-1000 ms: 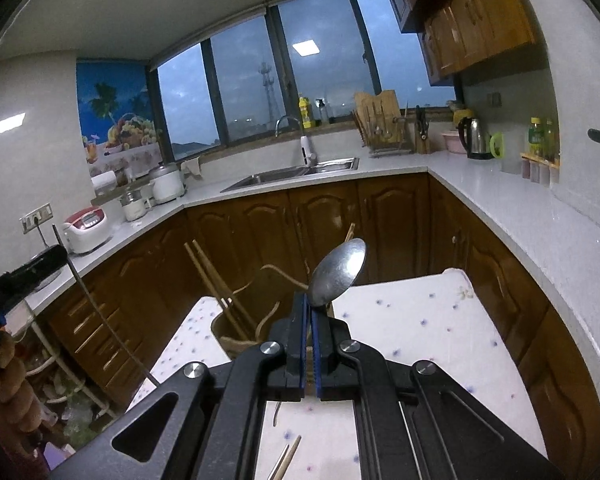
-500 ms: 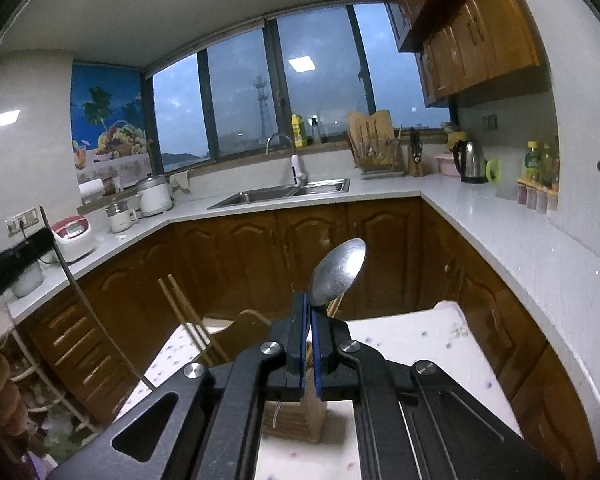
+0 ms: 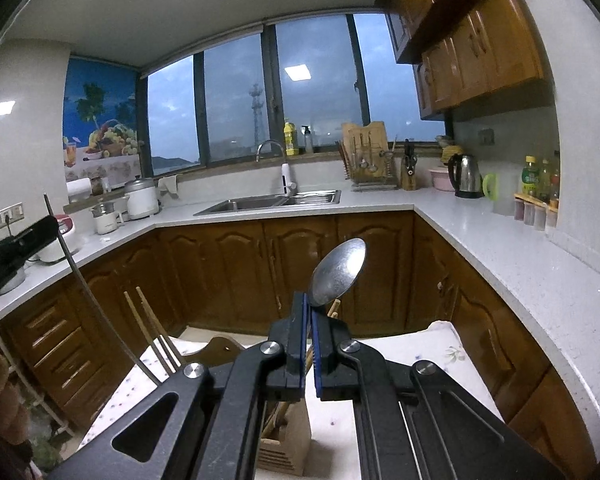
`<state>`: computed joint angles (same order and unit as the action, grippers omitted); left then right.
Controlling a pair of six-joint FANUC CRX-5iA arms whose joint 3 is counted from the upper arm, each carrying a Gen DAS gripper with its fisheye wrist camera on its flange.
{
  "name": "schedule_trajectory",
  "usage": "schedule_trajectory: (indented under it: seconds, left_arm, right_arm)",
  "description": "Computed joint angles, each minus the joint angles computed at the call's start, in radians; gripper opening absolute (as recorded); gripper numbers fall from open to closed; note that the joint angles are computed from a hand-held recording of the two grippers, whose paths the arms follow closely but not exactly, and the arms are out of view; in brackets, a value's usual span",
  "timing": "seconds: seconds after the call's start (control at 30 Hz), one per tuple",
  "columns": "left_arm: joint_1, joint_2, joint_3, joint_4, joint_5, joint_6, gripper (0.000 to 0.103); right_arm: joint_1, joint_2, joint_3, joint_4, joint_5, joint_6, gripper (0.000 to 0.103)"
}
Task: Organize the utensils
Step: 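Lower the spoon and metal chopstick into the holder and open both tools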
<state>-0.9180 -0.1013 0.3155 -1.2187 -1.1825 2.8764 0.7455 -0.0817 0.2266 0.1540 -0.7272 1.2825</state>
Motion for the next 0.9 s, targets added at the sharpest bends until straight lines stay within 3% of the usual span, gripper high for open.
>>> schedule_trajectory:
  seconds: [0.23,0.53,0.9]
  left_arm:
    - [0.048,0.037,-0.001,0.049,0.022,0.06,0.003]
    - [0.106,0.068,0.025,0.15,0.065,-0.009,0.003]
    - [0.149,0.06,0.031,0.242,0.051,-0.103,0.003]
  right_arm:
    - [0.013,0.004,-0.03,0.027,0.02,-0.022,0.002]
    - [0.033,0.019,-0.052,0.007,-0.003,-0.004,0.002]
    - [0.028,0.037,-0.061,-0.039,-0.068,0.032,0.002]
